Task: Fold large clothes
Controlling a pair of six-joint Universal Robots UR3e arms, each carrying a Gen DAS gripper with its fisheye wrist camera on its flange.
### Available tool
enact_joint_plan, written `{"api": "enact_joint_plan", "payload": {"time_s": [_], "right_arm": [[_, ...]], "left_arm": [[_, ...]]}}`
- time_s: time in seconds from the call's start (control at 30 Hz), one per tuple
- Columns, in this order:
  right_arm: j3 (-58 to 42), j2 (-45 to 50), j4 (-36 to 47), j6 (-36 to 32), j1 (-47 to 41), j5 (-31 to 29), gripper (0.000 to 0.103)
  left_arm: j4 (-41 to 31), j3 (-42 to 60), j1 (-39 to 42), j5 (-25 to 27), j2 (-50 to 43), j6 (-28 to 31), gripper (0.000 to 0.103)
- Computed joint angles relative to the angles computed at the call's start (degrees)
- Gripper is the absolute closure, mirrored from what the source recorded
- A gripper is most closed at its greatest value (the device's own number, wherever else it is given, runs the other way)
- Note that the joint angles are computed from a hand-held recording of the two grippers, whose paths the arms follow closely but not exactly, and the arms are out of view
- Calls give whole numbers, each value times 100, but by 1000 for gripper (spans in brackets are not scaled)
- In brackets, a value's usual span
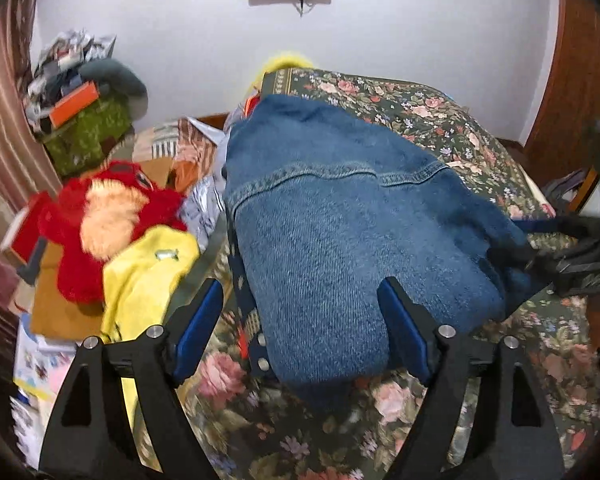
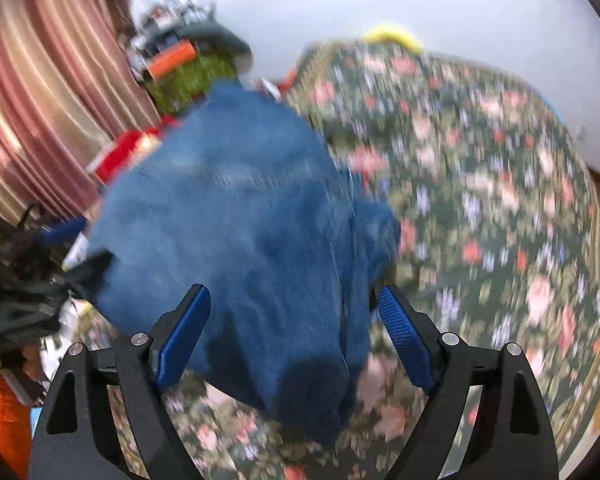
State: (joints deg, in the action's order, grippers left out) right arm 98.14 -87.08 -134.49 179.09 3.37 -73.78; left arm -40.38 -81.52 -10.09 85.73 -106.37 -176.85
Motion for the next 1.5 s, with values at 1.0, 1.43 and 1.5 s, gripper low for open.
{"api": "enact_joint_plan", "payload": {"time_s": [1.0,1.43,1.5], "right_arm": [[801,-3890,-649,979,1359,-1503,19],[799,-3178,-2089,1652,4737,-5255,19],[820,-3094,-2123,1720,4927,-5496,17]], "left_arm": [[610,-1031,-1944,1814,3174,-1045,22],[1748,-1067,-4521,4638,2908,-1479,22],[1753,-1066,-4758,4954,2869,-1525,22]]}}
